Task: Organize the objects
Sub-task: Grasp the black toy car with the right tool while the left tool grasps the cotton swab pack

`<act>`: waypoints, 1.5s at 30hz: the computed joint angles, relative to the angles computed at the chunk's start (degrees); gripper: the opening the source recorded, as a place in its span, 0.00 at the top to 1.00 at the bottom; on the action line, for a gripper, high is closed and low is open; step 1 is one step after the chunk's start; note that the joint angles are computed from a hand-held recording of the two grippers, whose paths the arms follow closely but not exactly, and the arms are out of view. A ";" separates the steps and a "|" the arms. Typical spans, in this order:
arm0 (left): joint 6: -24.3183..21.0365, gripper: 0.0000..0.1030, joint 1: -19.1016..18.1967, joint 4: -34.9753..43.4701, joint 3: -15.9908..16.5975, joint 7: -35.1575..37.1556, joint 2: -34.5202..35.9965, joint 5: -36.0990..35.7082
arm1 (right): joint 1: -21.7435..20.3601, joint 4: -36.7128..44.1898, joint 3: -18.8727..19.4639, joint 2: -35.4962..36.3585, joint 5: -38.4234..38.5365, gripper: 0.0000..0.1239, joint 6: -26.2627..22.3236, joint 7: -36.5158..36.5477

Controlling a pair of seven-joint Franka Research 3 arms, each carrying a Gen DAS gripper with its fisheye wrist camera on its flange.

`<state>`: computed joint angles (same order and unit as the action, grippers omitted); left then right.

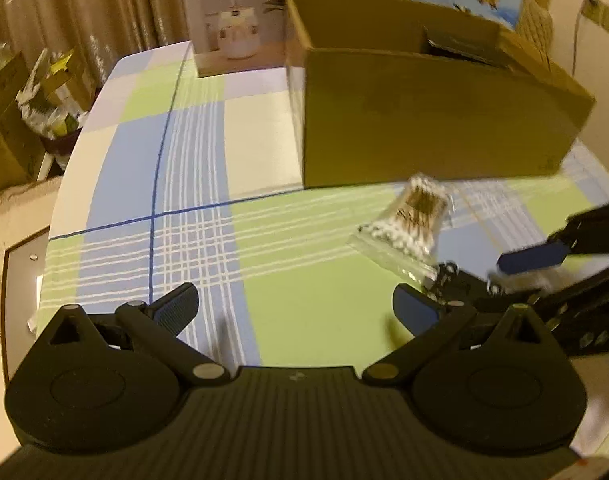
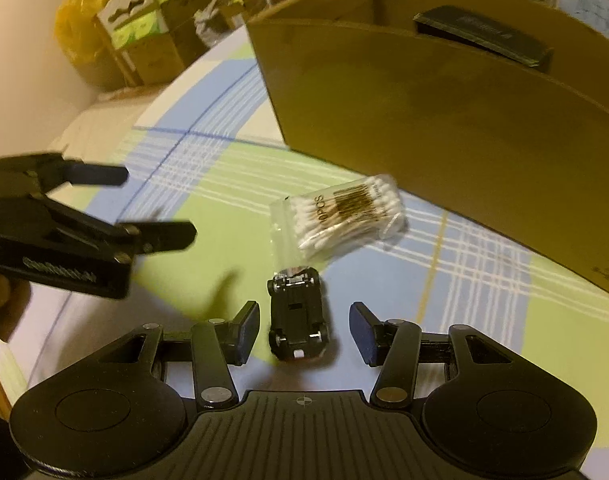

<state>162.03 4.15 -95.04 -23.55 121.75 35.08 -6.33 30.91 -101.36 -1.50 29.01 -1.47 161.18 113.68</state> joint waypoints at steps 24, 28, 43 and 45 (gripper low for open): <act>-1.20 0.01 -2.45 2.46 2.85 -7.91 1.51 6.13 | 3.25 -4.92 -5.30 -2.55 -6.60 0.78 2.12 6.65; -1.06 0.01 -1.00 2.62 -0.48 -2.76 2.43 4.46 | 4.13 -10.42 -7.87 -5.96 -9.18 0.78 4.58 13.14; -2.46 0.19 -5.83 14.24 -3.30 8.22 12.73 3.04 | 2.77 -19.37 -9.50 -12.17 -20.03 0.78 7.53 28.22; -2.96 0.23 -6.88 15.79 -2.82 8.32 13.72 3.23 | 2.15 -19.51 -9.05 -12.28 -20.74 0.78 7.62 28.90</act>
<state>159.07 -2.73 -79.25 -26.37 130.07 48.79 -3.10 33.05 -120.87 -10.55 16.73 -22.21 168.81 142.58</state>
